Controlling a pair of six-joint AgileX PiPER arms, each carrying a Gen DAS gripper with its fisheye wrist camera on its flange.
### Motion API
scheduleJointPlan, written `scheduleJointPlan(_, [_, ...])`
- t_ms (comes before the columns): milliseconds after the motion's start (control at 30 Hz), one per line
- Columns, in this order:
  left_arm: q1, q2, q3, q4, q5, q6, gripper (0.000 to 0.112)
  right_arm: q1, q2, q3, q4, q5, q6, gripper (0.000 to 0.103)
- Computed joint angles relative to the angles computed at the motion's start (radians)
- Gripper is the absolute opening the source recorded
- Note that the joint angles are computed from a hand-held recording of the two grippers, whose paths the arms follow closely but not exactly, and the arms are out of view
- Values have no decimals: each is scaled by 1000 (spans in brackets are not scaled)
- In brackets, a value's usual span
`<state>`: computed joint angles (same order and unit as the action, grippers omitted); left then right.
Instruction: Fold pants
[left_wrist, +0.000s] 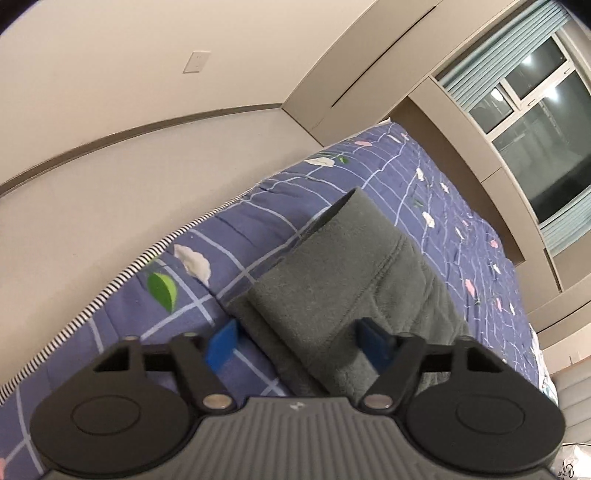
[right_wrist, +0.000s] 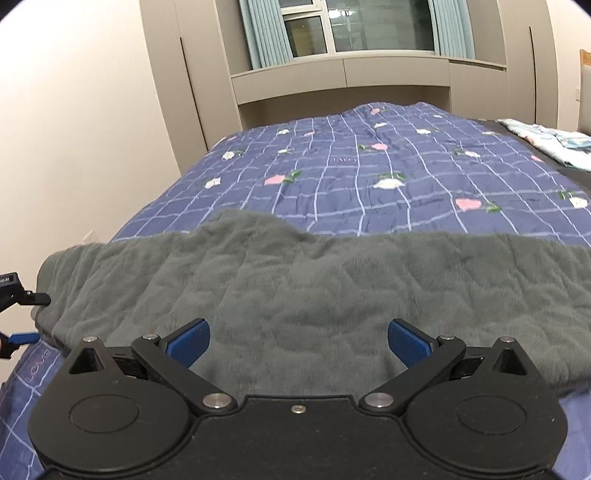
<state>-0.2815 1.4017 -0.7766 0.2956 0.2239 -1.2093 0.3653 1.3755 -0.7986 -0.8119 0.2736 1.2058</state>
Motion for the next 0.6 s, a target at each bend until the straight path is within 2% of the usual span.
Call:
scheduleJointPlan(33, [-15, 3, -3, 77, 13, -79, 63, -2, -13, 20, 10, -3, -2, 102])
scheduleJointPlan(100, [-30, 3, -1, 145, 14, -153, 43, -12, -16, 31, 36, -3, -19, 102])
scheduleJointPlan(133, [-47, -3, -3, 214, 31, -228, 37, -17, -15, 34, 44, -1, -22, 102])
scheduleJointPlan(167, [-69, -11, -8, 295, 58, -304, 23, -21, -17, 38, 54, 2, -28, 102])
scheduleJointPlan(200, [-82, -8, -28, 338, 83, -340, 16, -24, -22, 42, 58, 6, -30, 102])
scheduleJointPlan(267, [-118, -38, -44, 403, 144, -395, 14, -26, -35, 51, 51, 10, -32, 102])
scheduleJointPlan(333, [-157, -87, -62, 394, 227, -394, 13, -24, -40, 53, 34, 15, -24, 102])
scheduleJointPlan(433, [-193, -137, -69, 375, 290, -398, 13, -18, -53, 62, -12, 22, 8, 102])
scheduleJointPlan(500, [-193, -121, -76, 356, 302, -372, 14, -23, -45, 58, -11, 21, -12, 102])
scheduleJointPlan(567, [-175, -77, -95, 294, 314, -296, 19, -29, -31, 54, -3, 20, -42, 102])
scheduleJointPlan(600, [-164, -62, -103, 256, 320, -256, 29, -33, -24, 52, -2, 16, -54, 102])
